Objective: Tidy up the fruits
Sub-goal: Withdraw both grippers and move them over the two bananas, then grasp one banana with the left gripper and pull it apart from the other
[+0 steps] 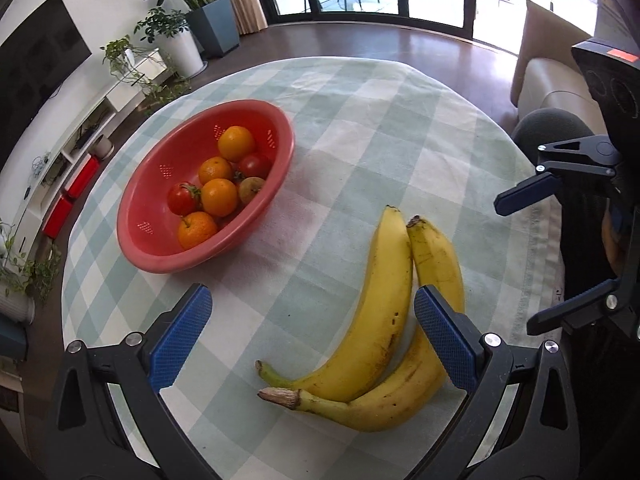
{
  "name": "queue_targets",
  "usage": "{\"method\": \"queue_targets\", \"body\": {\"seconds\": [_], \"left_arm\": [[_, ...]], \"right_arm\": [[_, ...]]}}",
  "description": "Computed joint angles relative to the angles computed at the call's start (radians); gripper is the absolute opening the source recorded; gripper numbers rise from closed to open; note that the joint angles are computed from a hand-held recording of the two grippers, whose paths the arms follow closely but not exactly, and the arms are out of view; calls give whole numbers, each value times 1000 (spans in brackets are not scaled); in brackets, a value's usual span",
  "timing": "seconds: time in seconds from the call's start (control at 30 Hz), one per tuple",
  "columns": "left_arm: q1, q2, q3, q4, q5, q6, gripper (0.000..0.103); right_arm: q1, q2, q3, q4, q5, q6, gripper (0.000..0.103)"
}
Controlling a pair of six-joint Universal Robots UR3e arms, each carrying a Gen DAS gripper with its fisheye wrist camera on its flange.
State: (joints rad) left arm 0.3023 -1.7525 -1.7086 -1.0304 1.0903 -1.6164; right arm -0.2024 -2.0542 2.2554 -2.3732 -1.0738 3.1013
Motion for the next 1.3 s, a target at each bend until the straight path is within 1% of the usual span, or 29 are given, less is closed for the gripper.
{"method": "queue_targets", "body": {"seconds": [0.13, 0.3, 0.33, 0.4, 0.47, 0.63, 0.77, 0.93, 1.07, 1.1, 1.17, 1.2, 1.27, 1.3], "left_arm": [[-41, -13, -30, 78, 78, -5, 102], [-63, -29, -18, 64, 106, 16, 101], [-71, -36, -7, 57, 116, 16, 98], [-90, -46, -1, 70, 144, 11, 85], [-102, -61, 35, 17, 161, 13, 79], [-120, -61, 36, 24, 181, 13, 77], [-125, -73, 54, 2, 193, 5, 77], [-140, -76, 16, 53, 240, 25, 77], [-155, -99, 44, 32, 258, -6, 76], [-159, -110, 67, 6, 262, -14, 75], [-163, -124, 98, -43, 266, -10, 65], [-165, -125, 104, -58, 268, -5, 63], [-171, -119, 99, -67, 275, 3, 53], [-176, -113, 88, -56, 281, 0, 53]], "right_arm": [[-13, -3, 9, 12, 11, -5, 91], [-5, -4, 14, 15, 15, -4, 91], [-5, -2, 14, 15, 17, -4, 91], [-7, 0, 17, 15, 23, -3, 91], [-10, -3, 21, 18, 32, -3, 91], [-15, -10, 26, 26, 44, -5, 91], [-17, -9, 29, 26, 49, -6, 91], [-19, -10, 37, 22, 55, -3, 91], [-14, -7, 40, 17, 55, -1, 91], [-13, -5, 39, 16, 54, 0, 91], [-14, -2, 41, 12, 55, 3, 91], [-14, -1, 41, 10, 56, 4, 91], [-14, 1, 42, 7, 55, 6, 91], [-14, 1, 44, 5, 56, 6, 91]]}}
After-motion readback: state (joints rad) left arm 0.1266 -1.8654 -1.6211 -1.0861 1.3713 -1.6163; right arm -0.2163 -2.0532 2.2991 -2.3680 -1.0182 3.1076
